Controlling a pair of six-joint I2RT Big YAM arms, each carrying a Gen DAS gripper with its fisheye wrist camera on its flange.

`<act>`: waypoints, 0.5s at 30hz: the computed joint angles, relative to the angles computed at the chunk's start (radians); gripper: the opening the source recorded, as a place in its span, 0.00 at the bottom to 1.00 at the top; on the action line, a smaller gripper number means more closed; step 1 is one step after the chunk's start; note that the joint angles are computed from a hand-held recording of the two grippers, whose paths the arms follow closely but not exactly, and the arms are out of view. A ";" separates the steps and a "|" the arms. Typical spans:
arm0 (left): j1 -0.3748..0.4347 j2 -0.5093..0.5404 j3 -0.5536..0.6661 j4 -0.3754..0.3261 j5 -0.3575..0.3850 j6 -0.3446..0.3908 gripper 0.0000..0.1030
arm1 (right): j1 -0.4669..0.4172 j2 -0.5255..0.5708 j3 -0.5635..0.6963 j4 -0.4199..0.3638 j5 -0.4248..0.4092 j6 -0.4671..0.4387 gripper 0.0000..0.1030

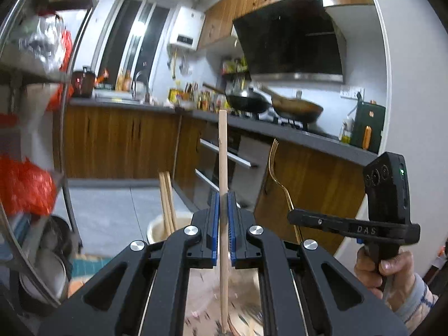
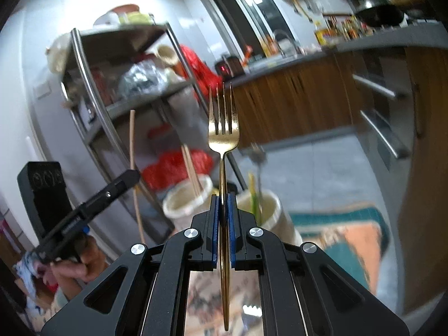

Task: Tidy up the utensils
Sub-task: 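Lift the chopstick over the larger pot with the left tool while the right tool lifts the gold fork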

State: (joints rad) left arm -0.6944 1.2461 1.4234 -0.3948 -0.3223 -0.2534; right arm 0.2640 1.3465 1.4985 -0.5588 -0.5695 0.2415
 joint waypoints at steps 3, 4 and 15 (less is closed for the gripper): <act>0.016 0.022 0.025 0.044 -0.029 0.024 0.05 | 0.019 0.024 0.020 0.061 0.053 0.007 0.07; 0.025 0.028 0.028 0.068 -0.030 0.024 0.05 | 0.027 0.038 0.031 0.087 0.073 0.012 0.07; 0.062 0.070 0.009 0.328 -0.129 0.059 0.05 | 0.070 0.079 0.036 0.335 0.254 0.085 0.07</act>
